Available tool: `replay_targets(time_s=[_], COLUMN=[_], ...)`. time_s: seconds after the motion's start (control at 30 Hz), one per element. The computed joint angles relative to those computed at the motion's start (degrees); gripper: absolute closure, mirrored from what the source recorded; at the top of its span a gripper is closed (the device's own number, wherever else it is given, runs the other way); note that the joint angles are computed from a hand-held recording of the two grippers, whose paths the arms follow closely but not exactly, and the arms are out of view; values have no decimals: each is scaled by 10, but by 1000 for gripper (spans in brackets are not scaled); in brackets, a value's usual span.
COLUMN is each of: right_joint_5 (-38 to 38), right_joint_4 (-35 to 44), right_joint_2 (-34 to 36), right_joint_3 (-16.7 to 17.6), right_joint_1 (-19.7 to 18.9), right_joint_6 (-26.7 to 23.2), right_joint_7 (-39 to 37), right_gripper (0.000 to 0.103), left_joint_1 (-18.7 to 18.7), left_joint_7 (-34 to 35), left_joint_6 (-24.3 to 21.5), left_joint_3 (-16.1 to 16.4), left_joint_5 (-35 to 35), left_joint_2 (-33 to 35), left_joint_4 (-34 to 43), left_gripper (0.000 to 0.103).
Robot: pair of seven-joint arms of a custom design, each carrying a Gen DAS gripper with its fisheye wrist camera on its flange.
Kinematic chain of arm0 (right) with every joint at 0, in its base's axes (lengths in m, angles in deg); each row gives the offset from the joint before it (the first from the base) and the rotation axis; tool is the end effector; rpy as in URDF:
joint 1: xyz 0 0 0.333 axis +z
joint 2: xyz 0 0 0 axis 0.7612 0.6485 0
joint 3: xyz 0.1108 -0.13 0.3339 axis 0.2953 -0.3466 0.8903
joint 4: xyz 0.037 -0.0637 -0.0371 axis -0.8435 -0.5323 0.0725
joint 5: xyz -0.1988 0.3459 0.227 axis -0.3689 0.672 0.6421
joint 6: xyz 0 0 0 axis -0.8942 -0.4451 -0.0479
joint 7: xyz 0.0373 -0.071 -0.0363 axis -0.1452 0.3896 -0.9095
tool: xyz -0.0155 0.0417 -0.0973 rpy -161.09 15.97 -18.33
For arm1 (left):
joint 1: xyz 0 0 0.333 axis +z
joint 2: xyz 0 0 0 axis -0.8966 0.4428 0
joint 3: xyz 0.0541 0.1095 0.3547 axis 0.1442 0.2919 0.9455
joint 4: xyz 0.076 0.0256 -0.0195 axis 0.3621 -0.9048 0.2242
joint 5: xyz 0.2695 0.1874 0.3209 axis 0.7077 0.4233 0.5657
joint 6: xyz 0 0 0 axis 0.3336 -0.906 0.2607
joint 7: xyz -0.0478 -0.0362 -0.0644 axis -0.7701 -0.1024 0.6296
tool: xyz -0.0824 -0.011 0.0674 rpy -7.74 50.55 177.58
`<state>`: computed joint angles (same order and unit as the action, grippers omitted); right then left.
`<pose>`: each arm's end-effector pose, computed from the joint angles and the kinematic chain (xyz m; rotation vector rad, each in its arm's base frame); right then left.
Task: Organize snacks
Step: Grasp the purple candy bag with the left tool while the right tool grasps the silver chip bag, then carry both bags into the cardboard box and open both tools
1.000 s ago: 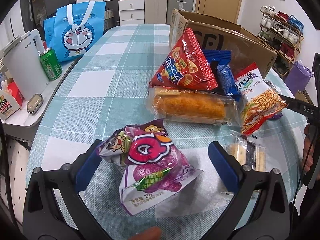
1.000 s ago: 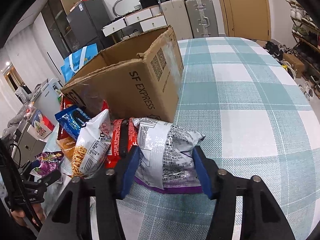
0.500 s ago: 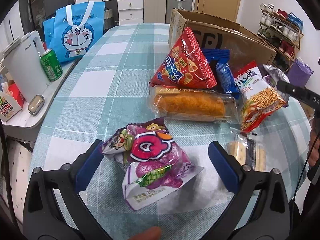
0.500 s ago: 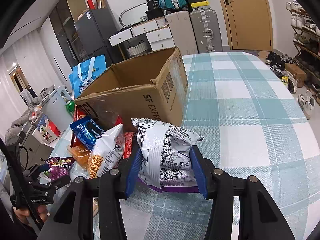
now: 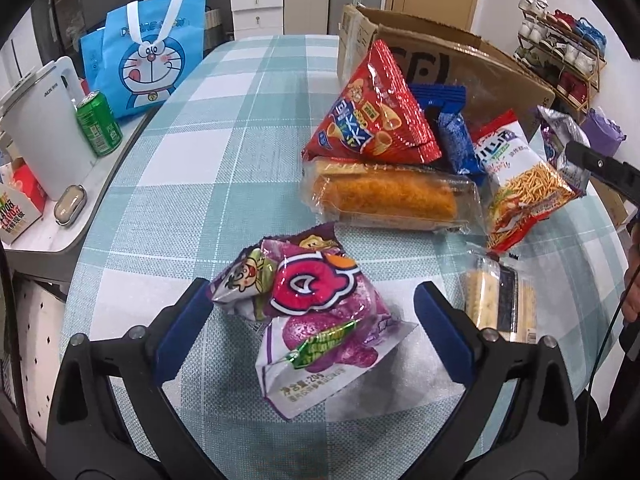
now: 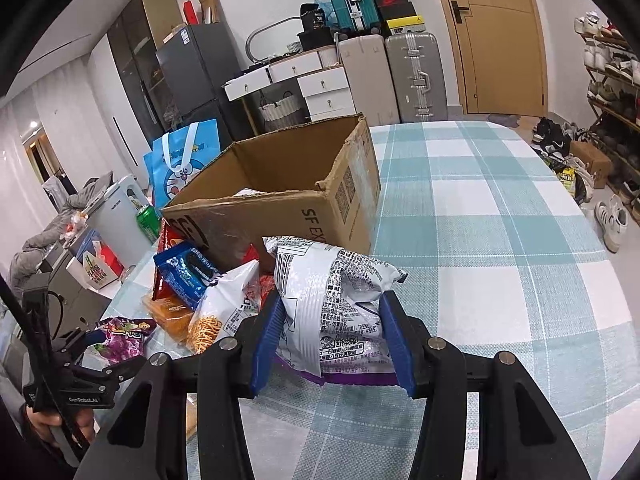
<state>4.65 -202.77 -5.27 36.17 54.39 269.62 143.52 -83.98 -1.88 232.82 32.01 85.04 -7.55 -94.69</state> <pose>0.5702 0.3415 0.3309 -1.8505 1.3248 -0.2702 0.4479 -0.3224 0.2475 -2.0332 1.6578 -0.5937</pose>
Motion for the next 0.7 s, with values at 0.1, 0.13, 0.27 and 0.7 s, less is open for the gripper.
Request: replay_targets(time_s=[0.1, 0.13, 0.27, 0.7], right_joint_5=[2, 2, 0, -12], right_joint_4=[-2, -2, -3, -6], right_joint_2=[-4, -4, -5, -11], right_joint_3=[-7, -7, -10, -16], right_joint_1=[8, 9, 11, 17], right_joint_6=[3, 4, 6, 15], right_joint_7=[-3, -2, 0, 8], right_gripper=[53, 53, 53, 53], left_joint_1=[3, 5, 7, 5], left_joint_7=[0, 0, -9, -47], left_joint_6=[6, 11, 27, 25], left_joint_3=[2, 3, 5, -5], left_joint_5=[-1, -2, 17, 73], left_joint_2=[2, 3, 2, -9], left_joint_4=[0, -1, -1, -2], left_gripper=[13, 17, 28, 33])
